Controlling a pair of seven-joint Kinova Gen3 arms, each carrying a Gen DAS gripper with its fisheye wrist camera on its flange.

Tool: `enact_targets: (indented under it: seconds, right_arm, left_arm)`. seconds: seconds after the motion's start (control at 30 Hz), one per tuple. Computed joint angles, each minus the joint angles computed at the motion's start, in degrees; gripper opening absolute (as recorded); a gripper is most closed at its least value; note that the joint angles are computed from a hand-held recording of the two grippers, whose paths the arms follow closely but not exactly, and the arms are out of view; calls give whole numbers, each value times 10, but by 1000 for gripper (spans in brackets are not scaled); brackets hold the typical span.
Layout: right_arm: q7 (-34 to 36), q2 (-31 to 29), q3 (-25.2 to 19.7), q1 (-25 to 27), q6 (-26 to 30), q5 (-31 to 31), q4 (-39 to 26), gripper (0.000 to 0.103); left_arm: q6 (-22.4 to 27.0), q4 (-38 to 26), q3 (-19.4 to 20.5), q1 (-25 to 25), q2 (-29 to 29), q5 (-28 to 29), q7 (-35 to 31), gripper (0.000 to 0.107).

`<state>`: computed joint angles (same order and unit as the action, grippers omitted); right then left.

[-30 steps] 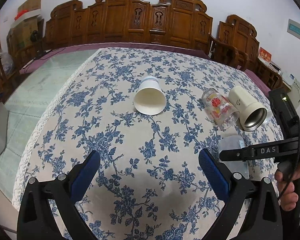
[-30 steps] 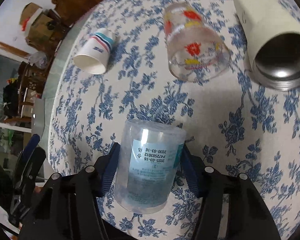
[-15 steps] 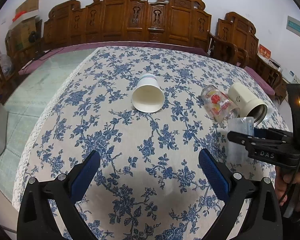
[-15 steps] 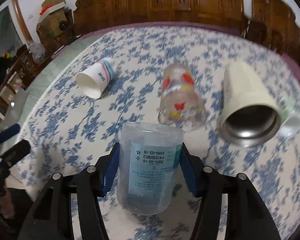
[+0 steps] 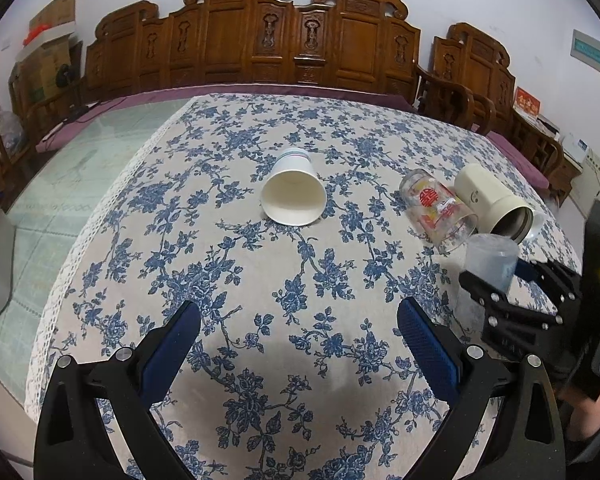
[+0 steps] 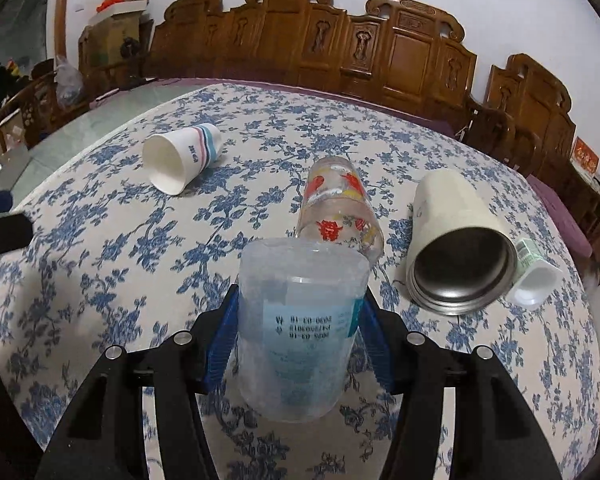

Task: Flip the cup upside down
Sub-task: 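Lift and rotate the clear cup bottom up with the right tool, lower it, then open the right tool and pull it back from the inverted cup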

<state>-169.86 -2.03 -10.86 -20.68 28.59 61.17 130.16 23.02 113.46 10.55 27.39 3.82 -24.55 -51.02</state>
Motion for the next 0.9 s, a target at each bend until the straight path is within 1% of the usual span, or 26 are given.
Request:
enact_targets:
  seconds: [0.33,0.47,0.57,0.63,0.67,0.83,0.9]
  right_arm:
    - [76,-26,-1,23,-43,-106,9,60]
    - [112,-36,-4,36,-53,-148,10,67]
    - [129,-47,-13,47,-53,-167,11,68]
    - [143,-60,-19,54,-54,-185,13,70]
    - [147,-67,-24,59,-53,-191,15,73]
    - [181,-108,-39,80,-45,-239,24,76]
    - [195,-126,-45,89,-43,-256,29,81]
  left_arm:
    - [-1,1,1,1,-1,-2,-4,95]
    - [0,1,2,2,-2,-3,-3,95]
    - [0,1,3,4,-4,-8,1,95]
    - [2,3,4,8,-5,-22,15,95]
    - [3,3,5,11,-5,-29,21,95]
    - [18,4,13,29,-9,-79,74,95]
    - [26,3,18,36,-10,-101,96,95]
